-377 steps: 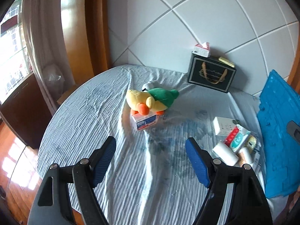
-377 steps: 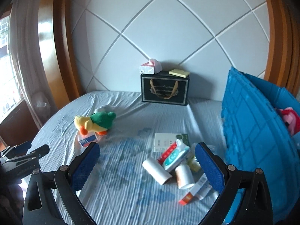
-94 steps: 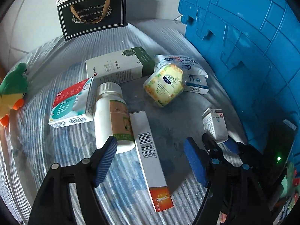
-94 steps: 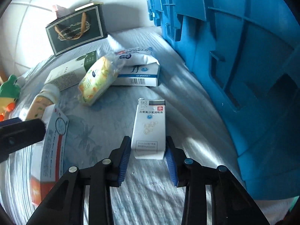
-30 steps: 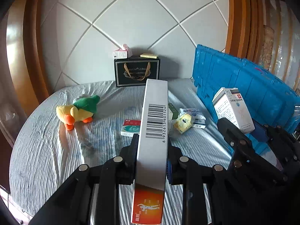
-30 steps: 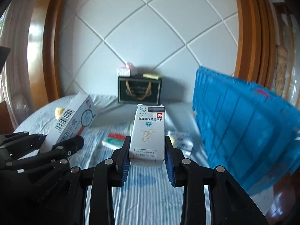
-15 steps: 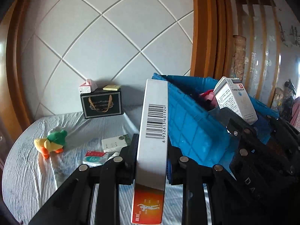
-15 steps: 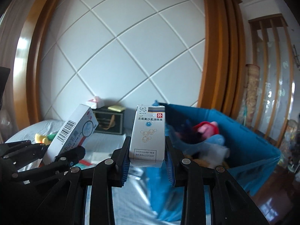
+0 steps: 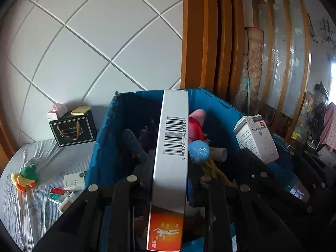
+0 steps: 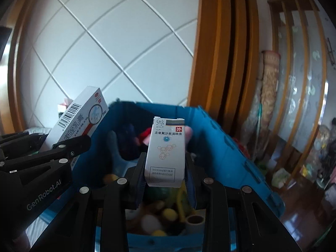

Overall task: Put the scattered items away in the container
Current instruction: 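Open both tools to drop the two medicine boxes into the crate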

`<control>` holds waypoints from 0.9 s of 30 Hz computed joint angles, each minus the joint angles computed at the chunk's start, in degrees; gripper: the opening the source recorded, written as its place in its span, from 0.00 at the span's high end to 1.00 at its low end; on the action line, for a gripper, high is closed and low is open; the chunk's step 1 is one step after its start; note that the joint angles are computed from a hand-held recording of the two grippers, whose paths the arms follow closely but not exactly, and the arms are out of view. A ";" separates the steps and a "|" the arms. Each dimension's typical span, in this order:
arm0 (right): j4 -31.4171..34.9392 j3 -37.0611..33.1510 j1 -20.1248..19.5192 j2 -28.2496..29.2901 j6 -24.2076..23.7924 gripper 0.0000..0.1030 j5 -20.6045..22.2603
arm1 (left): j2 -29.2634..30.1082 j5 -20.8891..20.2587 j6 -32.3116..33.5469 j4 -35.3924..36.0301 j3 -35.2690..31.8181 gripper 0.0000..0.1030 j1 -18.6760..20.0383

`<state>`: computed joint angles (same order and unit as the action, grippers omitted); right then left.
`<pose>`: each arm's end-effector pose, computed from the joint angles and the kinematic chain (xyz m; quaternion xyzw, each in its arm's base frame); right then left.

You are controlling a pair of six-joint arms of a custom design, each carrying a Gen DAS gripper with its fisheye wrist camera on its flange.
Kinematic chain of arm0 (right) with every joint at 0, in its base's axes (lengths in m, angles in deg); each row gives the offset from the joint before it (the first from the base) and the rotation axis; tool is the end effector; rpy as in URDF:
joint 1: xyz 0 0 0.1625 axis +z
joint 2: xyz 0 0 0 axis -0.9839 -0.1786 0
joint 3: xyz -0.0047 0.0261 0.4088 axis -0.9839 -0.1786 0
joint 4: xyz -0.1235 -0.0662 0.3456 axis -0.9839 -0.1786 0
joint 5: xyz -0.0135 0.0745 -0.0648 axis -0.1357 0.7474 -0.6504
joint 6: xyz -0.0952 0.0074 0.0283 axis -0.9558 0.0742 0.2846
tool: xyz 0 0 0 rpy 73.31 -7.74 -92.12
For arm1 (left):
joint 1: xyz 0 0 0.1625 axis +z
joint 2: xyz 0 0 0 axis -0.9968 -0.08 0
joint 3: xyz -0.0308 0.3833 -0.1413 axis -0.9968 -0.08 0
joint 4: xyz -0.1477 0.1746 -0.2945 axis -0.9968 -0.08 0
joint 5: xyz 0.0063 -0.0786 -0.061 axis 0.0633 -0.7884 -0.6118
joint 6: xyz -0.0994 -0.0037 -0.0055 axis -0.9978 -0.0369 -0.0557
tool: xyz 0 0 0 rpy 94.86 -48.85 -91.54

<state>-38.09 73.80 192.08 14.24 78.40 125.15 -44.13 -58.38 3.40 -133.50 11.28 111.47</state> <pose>0.2450 -0.4651 0.5069 0.0734 -0.7050 0.5345 0.4603 -0.6475 -0.5296 0.1490 0.4399 0.8231 -0.3268 0.1493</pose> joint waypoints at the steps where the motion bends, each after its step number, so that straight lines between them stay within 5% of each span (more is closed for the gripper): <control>1: 3.31 -1.56 -1.40 0.26 2.15 0.69 -0.55 | 1.83 0.33 -0.31 2.16 -2.53 0.77 -0.15; 7: 19.79 -10.19 -7.58 3.34 11.83 0.69 -3.05 | 8.83 1.40 -3.56 12.57 -12.36 0.77 -0.27; 18: 25.06 -12.94 -9.23 5.28 14.16 0.68 -3.76 | 10.53 3.28 -7.20 19.52 -16.11 0.75 -0.43; 22: 26.04 -13.97 -8.76 5.72 14.81 0.61 -3.30 | 9.17 3.47 -7.37 18.32 -13.86 0.54 -0.33; 27: 24.61 -12.34 -8.52 4.01 15.38 0.55 -2.56 | 7.01 2.55 -7.18 15.54 -10.15 0.45 -0.45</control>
